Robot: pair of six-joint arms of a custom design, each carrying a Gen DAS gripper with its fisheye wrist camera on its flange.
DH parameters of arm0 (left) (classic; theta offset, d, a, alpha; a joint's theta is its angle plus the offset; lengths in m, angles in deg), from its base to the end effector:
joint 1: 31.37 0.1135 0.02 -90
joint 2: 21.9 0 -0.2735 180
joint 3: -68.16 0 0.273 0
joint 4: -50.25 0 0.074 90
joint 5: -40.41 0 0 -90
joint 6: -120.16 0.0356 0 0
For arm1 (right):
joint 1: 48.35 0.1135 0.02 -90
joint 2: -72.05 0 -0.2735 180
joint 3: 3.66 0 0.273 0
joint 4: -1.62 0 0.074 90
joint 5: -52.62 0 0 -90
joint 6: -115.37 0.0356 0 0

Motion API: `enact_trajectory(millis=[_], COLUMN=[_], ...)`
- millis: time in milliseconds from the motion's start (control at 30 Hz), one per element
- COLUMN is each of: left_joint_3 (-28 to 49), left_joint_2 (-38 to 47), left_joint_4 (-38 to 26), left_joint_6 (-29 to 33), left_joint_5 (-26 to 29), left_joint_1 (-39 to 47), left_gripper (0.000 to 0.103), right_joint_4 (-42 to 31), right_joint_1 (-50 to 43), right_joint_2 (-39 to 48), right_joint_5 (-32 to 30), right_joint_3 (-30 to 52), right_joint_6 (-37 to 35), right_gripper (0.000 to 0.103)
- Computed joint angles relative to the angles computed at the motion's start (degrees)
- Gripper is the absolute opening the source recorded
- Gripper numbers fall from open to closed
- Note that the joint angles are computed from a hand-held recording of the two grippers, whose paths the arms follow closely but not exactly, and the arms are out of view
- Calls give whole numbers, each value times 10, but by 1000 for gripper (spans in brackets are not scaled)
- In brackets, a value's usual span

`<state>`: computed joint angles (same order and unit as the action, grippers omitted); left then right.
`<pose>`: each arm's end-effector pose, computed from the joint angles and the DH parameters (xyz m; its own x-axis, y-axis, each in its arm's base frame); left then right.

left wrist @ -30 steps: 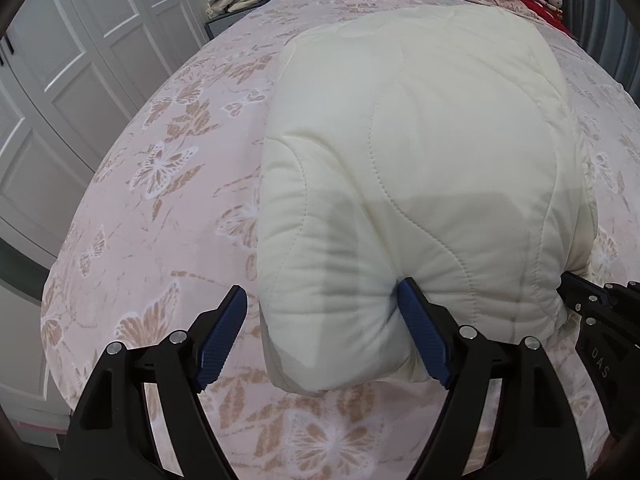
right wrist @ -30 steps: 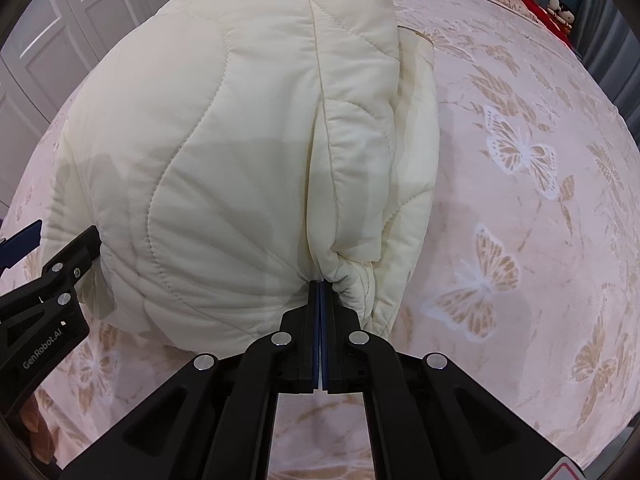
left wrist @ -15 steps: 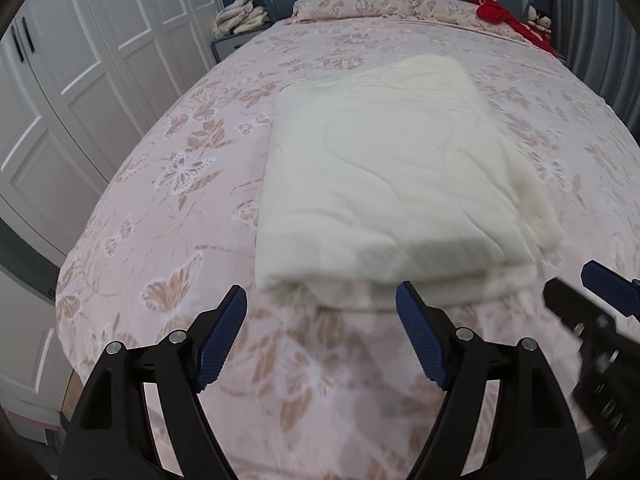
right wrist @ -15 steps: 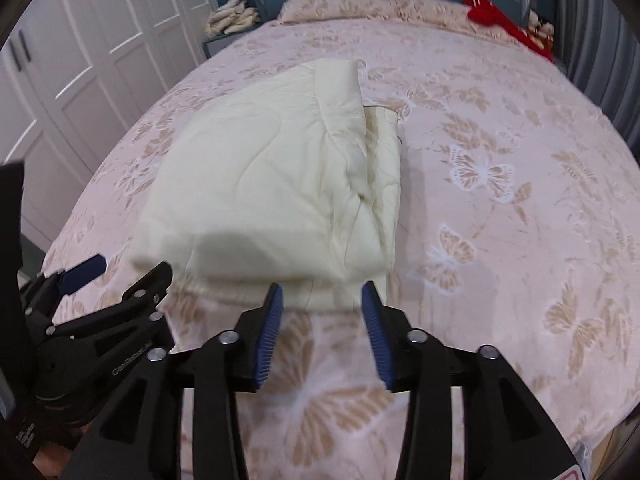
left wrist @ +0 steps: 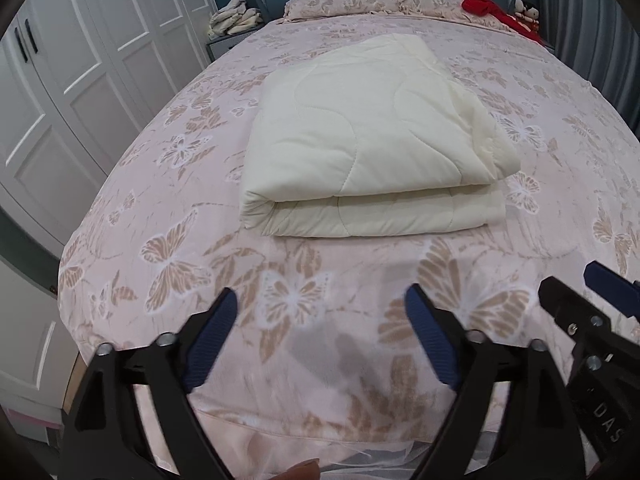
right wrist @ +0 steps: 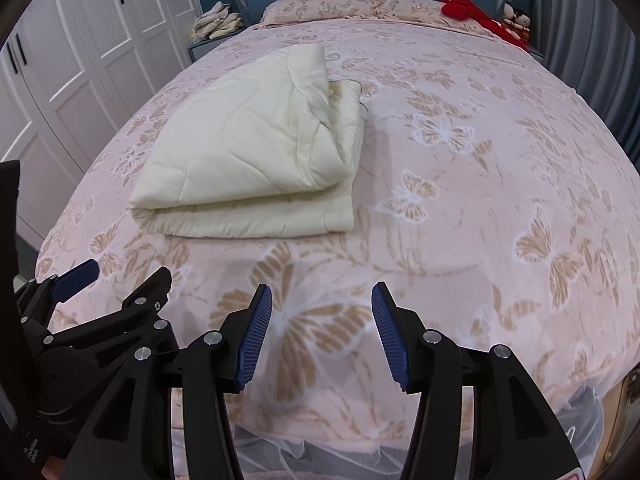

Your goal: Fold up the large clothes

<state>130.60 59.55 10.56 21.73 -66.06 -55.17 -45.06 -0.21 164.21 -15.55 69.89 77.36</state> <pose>0.2727 -0.1093 0.2026 -0.8103 0.2037 -0.5494 0.1349 0.9773 0.1635 0.2326 0.2398 0.2024 -0.8363 0.1627 -0.5236 0.1158 0.9858 0.1213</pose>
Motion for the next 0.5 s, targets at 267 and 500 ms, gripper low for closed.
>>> enact_trajectory(millis=[267,500], left_joint_3=[-18,-31], left_joint_2=[-15,-25], left_joint_4=[1,1], left_joint_6=[-5,-10], left_joint_5=[-9,-17], left_joint_1=[-1,2], left_gripper=[86,86], right_joint_4=[-3,-7], right_joint_1=[18,27], right_joint_2=[9,18], right_joint_5=[6,11], right_joint_3=[1,8], right_joint_6=[12,21], right_gripper=[52,52])
